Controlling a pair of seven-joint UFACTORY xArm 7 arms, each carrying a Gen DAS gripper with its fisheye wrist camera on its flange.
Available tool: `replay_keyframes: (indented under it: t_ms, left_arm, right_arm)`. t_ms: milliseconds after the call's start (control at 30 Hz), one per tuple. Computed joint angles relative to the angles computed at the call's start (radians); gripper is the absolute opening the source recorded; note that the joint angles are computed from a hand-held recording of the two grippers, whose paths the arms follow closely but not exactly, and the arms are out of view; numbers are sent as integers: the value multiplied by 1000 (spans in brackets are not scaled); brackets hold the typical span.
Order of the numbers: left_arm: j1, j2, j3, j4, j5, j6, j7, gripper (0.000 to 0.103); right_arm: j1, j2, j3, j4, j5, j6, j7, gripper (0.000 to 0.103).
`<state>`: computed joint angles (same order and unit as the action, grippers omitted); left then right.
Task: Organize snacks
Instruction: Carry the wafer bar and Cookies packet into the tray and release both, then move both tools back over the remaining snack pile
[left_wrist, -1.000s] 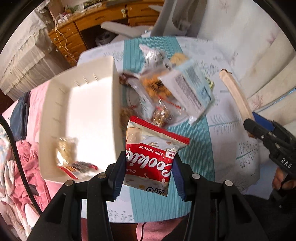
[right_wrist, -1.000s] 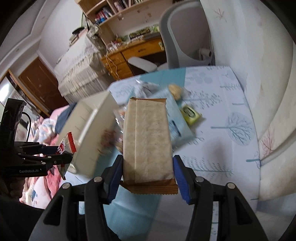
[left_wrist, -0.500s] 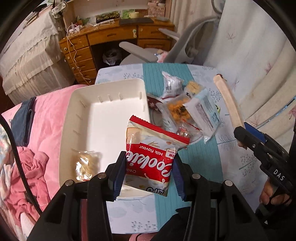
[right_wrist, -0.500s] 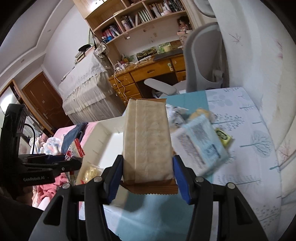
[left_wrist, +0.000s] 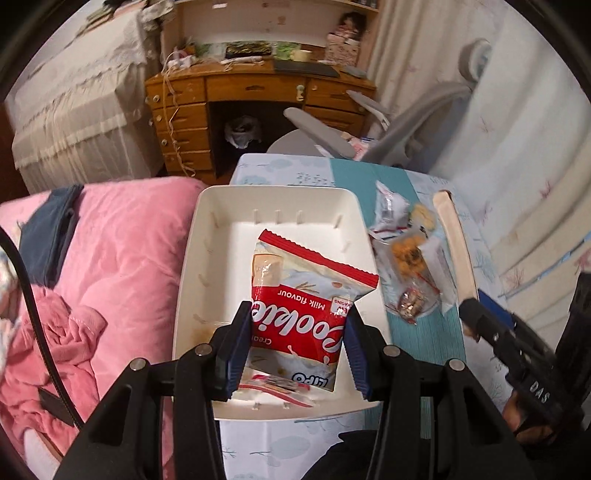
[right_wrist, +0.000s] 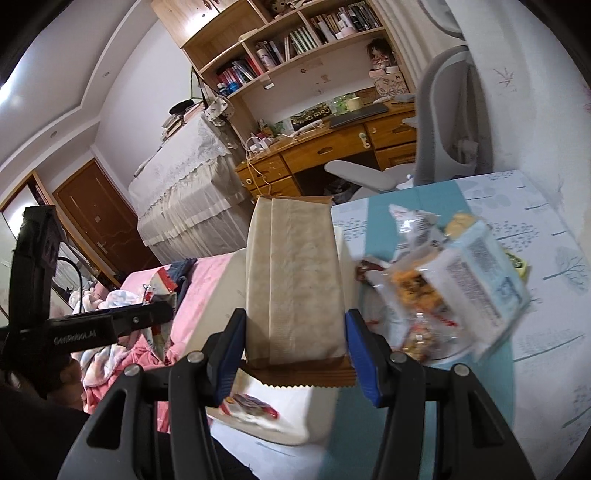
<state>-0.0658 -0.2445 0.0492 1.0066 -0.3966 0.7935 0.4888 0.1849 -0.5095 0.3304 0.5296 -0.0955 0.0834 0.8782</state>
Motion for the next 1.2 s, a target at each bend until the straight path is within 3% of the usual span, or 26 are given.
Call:
replay_keyframes:
  t_ms: [167, 300, 367, 400, 467, 667, 900, 1200]
  left_arm:
    - [35, 72, 33, 55, -37, 50, 34, 46]
    - [66, 103, 34, 78, -47, 88, 66, 46]
    - [76, 115, 30, 85, -49, 104, 75, 53]
    - [81, 118, 28, 88, -50, 110, 80, 62]
    - [91, 118, 26, 88, -47, 119, 90, 67]
    - [98, 112, 16, 86, -56, 139, 96, 77]
    - [64, 73, -4, 53, -62, 140, 124, 80]
    - [-23, 17, -40, -3, -66, 118, 142, 80]
  right_arm:
    - [-77, 80, 111, 52, -42, -50, 69, 54]
    - [-103, 129, 155, 89, -76, -62, 104, 54]
    - [-119, 155, 180, 111, -99, -62, 122, 55]
    - [-114, 173, 180, 128, -108, -47, 123, 56]
    - [-133, 189, 207, 156, -144, 0, 160, 56]
    - [-62, 194, 160, 180, -199, 111, 215, 68]
    - [35, 95, 84, 148, -212, 272, 254, 71]
    - [80, -82, 54, 52, -166, 441, 303, 71]
